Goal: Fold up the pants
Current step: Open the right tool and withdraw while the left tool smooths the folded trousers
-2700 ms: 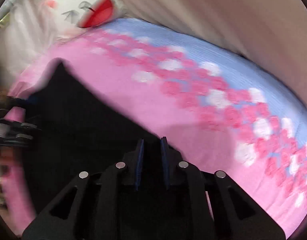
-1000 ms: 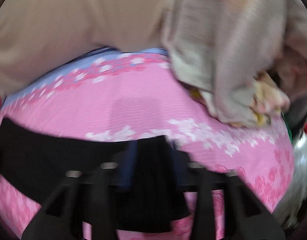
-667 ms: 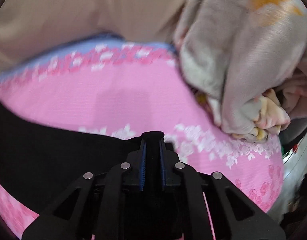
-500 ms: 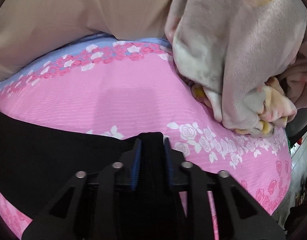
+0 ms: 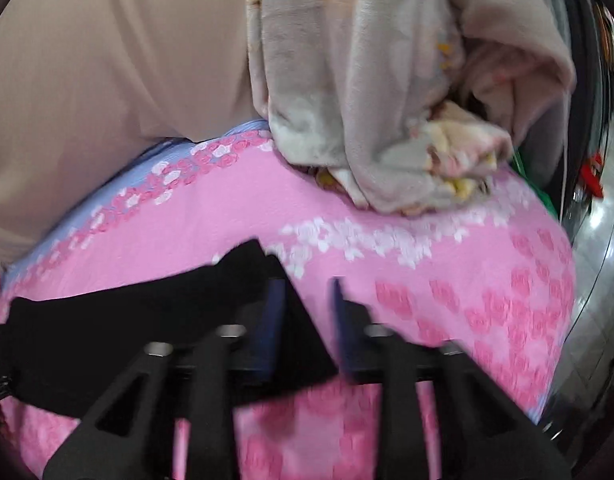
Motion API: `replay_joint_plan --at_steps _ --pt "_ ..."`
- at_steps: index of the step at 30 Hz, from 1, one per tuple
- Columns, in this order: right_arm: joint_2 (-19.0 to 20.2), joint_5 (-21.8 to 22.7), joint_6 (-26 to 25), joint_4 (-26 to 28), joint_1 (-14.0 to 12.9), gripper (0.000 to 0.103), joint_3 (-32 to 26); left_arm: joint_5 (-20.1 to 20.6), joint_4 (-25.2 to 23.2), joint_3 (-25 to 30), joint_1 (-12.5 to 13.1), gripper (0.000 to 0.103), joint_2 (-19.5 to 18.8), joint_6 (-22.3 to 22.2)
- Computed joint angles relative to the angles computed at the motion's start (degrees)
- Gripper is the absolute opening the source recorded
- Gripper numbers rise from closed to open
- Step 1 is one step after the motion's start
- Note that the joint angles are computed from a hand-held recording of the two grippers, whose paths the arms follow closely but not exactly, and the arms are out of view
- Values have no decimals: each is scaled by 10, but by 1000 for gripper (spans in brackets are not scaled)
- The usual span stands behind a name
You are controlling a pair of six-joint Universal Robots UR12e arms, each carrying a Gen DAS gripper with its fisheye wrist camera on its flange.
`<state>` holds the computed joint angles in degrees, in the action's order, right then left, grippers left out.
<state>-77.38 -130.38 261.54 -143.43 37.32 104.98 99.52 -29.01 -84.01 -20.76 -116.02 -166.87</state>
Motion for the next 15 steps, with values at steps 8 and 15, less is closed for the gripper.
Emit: replay_joint_plan --at_steps 8,15 --pt "19 47 2 -93 -2 84 16 -31 -17 -13 18 98 15 -15" --pt "39 74 12 -87 -17 18 -14 -52 -14 -25 32 98 25 -26"
